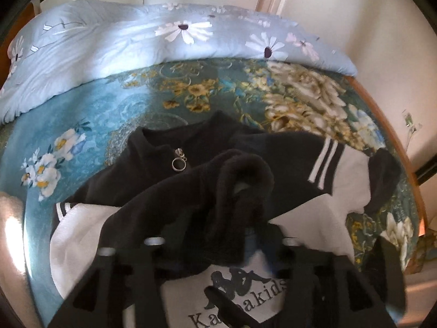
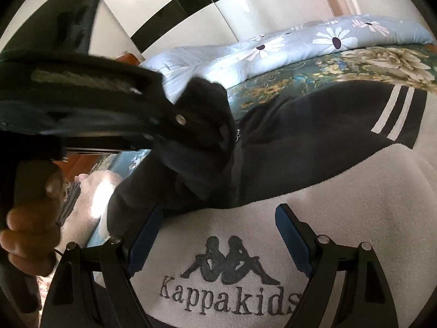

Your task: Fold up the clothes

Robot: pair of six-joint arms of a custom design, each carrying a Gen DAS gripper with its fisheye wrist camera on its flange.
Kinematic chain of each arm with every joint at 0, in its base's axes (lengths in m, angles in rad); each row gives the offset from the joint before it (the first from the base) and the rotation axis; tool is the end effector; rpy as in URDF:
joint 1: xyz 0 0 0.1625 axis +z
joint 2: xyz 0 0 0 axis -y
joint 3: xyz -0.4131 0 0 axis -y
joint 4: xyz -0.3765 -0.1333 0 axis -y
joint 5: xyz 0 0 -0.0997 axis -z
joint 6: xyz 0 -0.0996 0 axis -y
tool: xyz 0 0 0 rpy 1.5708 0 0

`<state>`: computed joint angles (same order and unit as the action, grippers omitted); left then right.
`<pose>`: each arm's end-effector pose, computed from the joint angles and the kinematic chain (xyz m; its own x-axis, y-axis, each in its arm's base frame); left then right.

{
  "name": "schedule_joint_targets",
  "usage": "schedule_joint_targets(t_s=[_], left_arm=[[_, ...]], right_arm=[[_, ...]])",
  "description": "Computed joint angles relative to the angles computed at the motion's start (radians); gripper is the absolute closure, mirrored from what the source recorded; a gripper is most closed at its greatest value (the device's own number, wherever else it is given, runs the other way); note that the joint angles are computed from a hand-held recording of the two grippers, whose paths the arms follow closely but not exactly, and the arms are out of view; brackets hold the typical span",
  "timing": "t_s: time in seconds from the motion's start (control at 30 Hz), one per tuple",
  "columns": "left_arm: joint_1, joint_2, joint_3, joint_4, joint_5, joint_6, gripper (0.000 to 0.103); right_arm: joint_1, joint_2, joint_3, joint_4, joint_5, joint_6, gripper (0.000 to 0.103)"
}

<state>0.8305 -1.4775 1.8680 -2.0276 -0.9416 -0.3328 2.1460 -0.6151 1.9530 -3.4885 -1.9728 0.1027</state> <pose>-0.1898 -0.4923 0.3567 -0.8089 0.2476 -0.5333 0.4325 0.8650 -0.2545 0.3827 -0.4168 0.0125 -0.9308 -0.2471 0.2694 -0.3616 0.7311 -0.5785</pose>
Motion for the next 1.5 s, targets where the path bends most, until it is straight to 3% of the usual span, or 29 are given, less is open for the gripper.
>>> schedule_joint_targets(t_s=[0.1, 0.27, 0.5, 0.6, 0.73, 0.83, 0.97, 1.07, 1.13, 1.23, 1.33, 1.5], left_arm=[[-0.011, -0.025, 0.015, -0.043, -0.014, 0.027, 0.035], [-0.031, -0.111, 0.055, -0.052, 0.026, 0.027, 0.035], [0.017, -0.419, 0.271, -0.093, 0.272, -0.162, 0.031], [0.064, -0.526, 0.363, -0.133, 0.325, -0.275, 0.031], [0.111, -0.597, 0.490, -0.357, 0.284, -0.281, 0.032], [0.118, -0.611, 0.558, -0.480, 0.238, -0.183, 0.031], [0.137, -0.622, 0.554, -0.478, 0.171, -0.089, 0.031], [0.119, -0.637, 0.548, -0.418, 0.202, -0.078, 0.031], [0.117, -0.647, 0.543, -0.383, 0.206, -0.089, 0.031], [0.128, -0.658, 0.536, -0.350, 0.200, -0.112, 0.031], [0.133, -0.658, 0.531, -0.319, 0.200, -0.122, 0.031], [0.121, -0.660, 0.532, -0.285, 0.209, -0.120, 0.031]], right_arm=[[0.007, 0.007, -0.009, 0.021, -0.013, 0.000, 0.018], [0.005, 0.007, -0.006, 0.028, -0.009, 0.010, 0.018], [-0.034, -0.004, 0.003, 0.024, 0.053, 0.038, 0.018], [-0.055, -0.013, 0.024, -0.011, 0.109, 0.063, 0.018], [-0.084, -0.024, 0.055, -0.076, 0.184, 0.091, 0.018], [-0.097, -0.031, 0.069, -0.110, 0.211, 0.122, 0.018], [-0.090, -0.038, 0.063, -0.094, 0.180, 0.161, 0.019], [-0.061, -0.045, 0.031, 0.007, 0.080, 0.190, 0.031], [-0.051, -0.060, 0.029, 0.044, 0.060, 0.196, 0.032], [-0.040, -0.089, 0.049, 0.002, 0.053, 0.176, 0.032], [-0.048, -0.110, 0.054, -0.003, 0.097, 0.172, 0.032], [-0.063, -0.100, 0.006, 0.137, 0.133, 0.167, 0.038]])
